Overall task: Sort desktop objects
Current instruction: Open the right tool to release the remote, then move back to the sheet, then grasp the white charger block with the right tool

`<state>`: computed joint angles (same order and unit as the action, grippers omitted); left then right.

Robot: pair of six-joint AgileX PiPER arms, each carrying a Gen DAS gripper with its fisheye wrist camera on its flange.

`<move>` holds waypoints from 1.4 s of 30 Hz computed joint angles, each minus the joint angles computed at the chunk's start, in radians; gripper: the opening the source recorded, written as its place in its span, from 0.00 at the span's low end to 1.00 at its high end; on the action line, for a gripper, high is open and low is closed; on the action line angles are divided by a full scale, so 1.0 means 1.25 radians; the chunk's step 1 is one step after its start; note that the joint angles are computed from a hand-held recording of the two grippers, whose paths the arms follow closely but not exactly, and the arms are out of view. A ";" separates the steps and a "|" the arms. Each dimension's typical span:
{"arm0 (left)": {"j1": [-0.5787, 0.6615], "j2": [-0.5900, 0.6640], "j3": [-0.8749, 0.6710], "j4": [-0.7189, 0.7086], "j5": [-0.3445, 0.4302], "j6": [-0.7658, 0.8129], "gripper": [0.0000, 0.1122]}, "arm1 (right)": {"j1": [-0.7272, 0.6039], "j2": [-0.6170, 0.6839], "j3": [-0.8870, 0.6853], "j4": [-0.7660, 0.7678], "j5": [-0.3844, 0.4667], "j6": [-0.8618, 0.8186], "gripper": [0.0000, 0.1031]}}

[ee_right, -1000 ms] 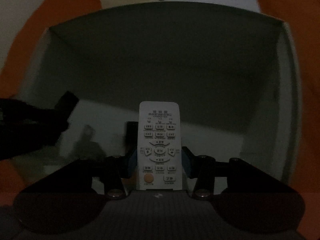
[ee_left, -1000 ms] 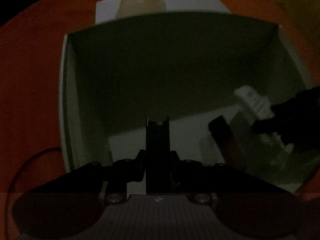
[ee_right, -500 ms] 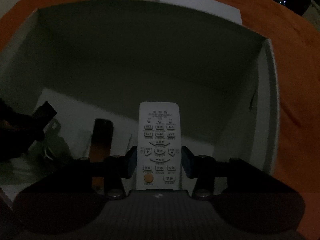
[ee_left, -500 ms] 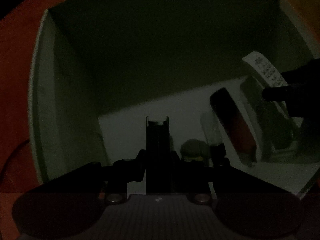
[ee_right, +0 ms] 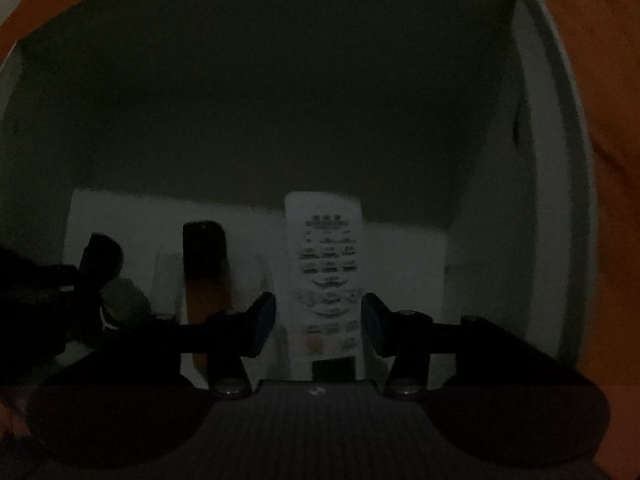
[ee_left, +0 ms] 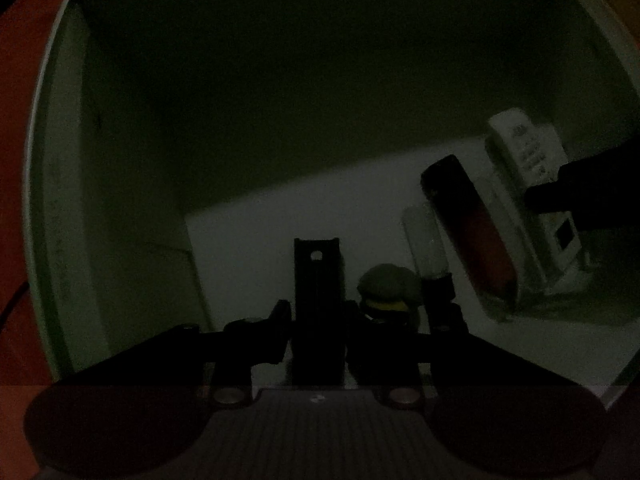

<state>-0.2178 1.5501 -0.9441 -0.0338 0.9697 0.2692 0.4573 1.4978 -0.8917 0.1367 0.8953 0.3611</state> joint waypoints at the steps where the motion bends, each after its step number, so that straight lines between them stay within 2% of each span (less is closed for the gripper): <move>1: 0.001 0.001 0.000 0.000 0.001 0.000 0.22 | 0.003 0.000 0.001 -0.001 0.003 -0.001 0.50; 6: 0.012 0.006 -0.015 -0.008 0.014 0.005 0.22 | 0.003 -0.009 -0.006 0.007 0.021 -0.013 0.51; 11: 0.043 -0.005 -0.072 -0.056 0.071 0.031 0.25 | -0.057 -0.048 -0.085 0.070 0.106 -0.071 0.51; 14: 0.036 -0.009 -0.164 -0.092 0.126 0.017 0.40 | -0.097 -0.071 -0.182 0.087 0.147 -0.102 0.56; 17: 0.040 0.032 -0.283 -0.136 0.151 0.025 0.41 | -0.139 -0.064 -0.296 0.089 0.176 -0.124 0.60; 19: 0.016 0.005 -0.299 -0.145 0.144 0.002 0.49 | -0.167 -0.035 -0.380 0.081 0.191 -0.130 0.69; 21: 0.015 -0.001 -0.337 -0.145 0.134 -0.010 0.63 | -0.179 0.009 -0.445 0.068 0.198 -0.140 0.76; 22: 0.015 0.005 -0.351 -0.143 0.122 -0.020 0.67 | -0.181 0.041 -0.481 0.044 0.201 -0.131 0.79; 24: 0.008 0.014 -0.345 -0.149 0.086 -0.036 0.74 | -0.174 0.106 -0.538 0.006 0.204 -0.118 0.82; 27: 0.008 0.023 -0.349 -0.162 0.075 -0.045 0.84 | -0.172 0.221 -0.604 -0.030 0.215 -0.112 0.82; 29: 0.024 0.027 -0.345 -0.175 0.082 -0.040 0.84 | -0.207 0.268 -0.602 -0.003 0.214 -0.137 0.82; 31: 0.047 0.012 -0.353 -0.184 0.138 -0.047 0.84 | -0.226 0.318 -0.606 0.021 0.213 -0.153 0.82; 34: 0.069 -0.001 -0.300 -0.197 0.146 -0.043 0.84 | -0.237 0.363 -0.610 -0.004 0.225 -0.151 0.82; 38: 0.056 -0.019 -0.251 -0.177 0.127 -0.036 0.84 | -0.241 0.359 -0.580 -0.003 0.209 -0.176 0.82; 42: 0.043 -0.035 -0.226 -0.171 0.129 -0.030 0.84 | -0.244 0.351 -0.588 -0.012 0.224 -0.157 0.83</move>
